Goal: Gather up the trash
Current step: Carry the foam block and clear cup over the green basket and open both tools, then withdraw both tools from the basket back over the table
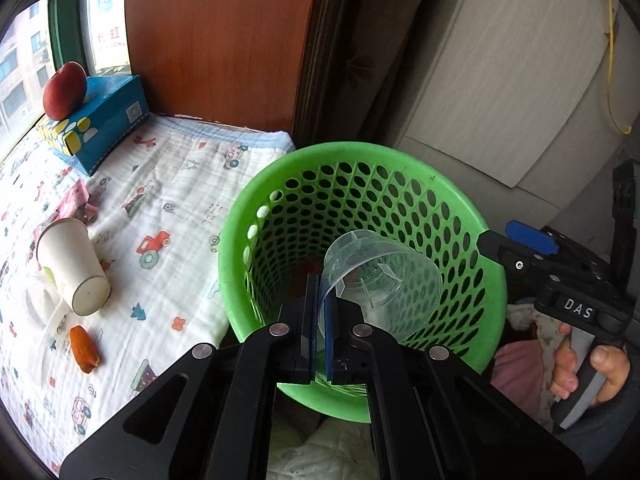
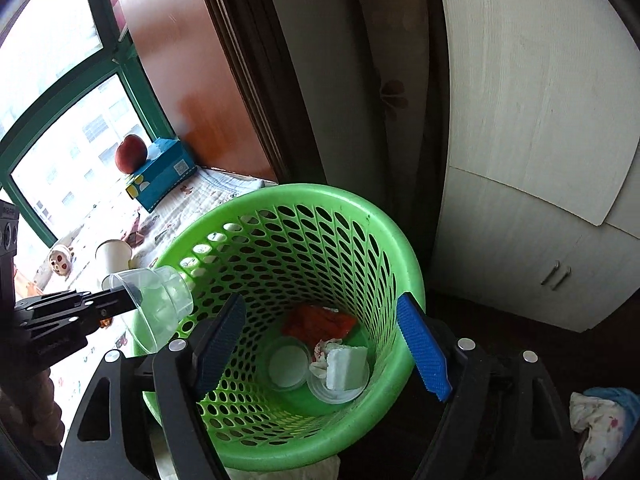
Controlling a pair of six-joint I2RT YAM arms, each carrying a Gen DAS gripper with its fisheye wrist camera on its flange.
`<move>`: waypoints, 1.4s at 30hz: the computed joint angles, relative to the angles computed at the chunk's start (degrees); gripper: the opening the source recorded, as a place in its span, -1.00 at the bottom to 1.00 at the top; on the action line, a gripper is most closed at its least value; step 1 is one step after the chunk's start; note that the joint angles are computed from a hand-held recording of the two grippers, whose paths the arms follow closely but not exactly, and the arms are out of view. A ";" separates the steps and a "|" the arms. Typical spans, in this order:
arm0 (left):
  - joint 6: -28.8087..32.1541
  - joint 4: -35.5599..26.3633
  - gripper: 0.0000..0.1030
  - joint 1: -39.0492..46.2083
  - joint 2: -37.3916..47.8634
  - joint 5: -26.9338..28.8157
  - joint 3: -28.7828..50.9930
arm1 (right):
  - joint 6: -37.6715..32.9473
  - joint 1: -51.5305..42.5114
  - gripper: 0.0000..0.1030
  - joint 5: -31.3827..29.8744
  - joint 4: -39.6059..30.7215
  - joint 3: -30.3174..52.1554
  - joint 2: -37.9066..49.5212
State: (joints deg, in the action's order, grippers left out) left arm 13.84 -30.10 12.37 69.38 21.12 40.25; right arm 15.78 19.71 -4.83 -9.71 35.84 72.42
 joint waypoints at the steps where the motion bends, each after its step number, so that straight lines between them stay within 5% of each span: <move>1: -0.39 0.41 -0.98 -0.93 0.54 -0.71 0.03 | 0.04 -0.55 0.45 -0.50 0.19 -0.29 -0.09; 20: -10.42 9.49 -0.91 -16.14 18.38 -7.12 8.12 | -2.05 -8.12 0.46 -5.03 -1.54 -3.33 -6.37; 22: -11.15 9.96 -0.85 -16.65 20.14 -7.30 8.80 | -2.22 -8.76 0.46 -5.20 -1.63 -3.68 -6.58; 24: -11.85 10.88 -0.53 -16.35 20.93 -6.55 8.53 | -2.24 -9.21 0.46 -5.22 -1.70 -4.20 -7.00; 28: -11.86 12.72 -0.33 -14.28 19.26 -5.06 6.25 | -2.05 -9.50 0.46 -5.01 -2.44 -4.71 -8.06; 42: -2.98 4.04 -0.32 3.98 4.09 0.25 1.02 | 1.94 2.56 0.46 -0.07 -3.98 -2.39 -10.23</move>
State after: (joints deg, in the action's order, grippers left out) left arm 10.86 -26.06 16.35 73.47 21.36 41.27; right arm 17.72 22.27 -4.90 -13.68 33.45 62.19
